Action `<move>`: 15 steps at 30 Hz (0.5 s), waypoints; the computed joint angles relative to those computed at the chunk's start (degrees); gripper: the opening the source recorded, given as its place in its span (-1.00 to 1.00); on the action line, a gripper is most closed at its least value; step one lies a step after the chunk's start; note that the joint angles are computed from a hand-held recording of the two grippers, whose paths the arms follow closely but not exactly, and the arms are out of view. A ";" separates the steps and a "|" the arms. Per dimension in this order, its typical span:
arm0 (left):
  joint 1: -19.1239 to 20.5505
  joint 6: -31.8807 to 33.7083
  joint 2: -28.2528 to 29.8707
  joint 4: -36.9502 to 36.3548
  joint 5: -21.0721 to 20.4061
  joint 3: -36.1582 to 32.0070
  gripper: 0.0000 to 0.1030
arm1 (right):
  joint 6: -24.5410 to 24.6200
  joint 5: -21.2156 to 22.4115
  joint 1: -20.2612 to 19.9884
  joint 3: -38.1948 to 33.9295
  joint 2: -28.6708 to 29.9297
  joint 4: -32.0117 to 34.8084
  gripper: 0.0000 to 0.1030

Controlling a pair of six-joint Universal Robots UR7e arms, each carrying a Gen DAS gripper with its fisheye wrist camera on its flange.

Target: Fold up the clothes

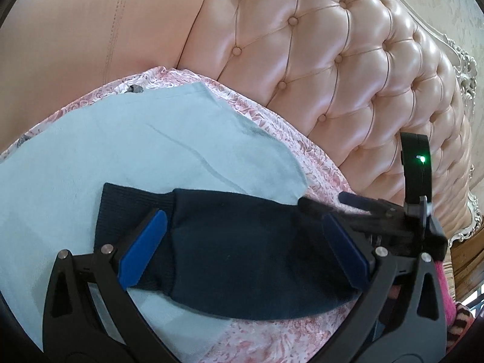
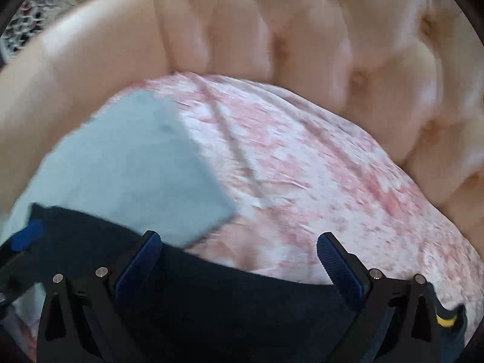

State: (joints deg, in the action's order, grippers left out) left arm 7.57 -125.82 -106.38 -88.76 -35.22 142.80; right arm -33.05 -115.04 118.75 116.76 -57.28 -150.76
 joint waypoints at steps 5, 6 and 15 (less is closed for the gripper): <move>1.13 2.00 1.18 -0.80 -1.08 -1.06 1.00 | -1.44 -0.95 -0.31 -0.30 0.62 2.88 1.00; 1.31 2.87 1.01 -1.25 -1.31 -1.26 1.00 | -0.33 0.23 -1.30 -0.62 -0.78 3.31 1.00; 0.06 14.76 8.02 -8.85 0.15 -4.39 1.00 | -4.00 8.36 -13.96 -0.77 -15.35 12.34 1.00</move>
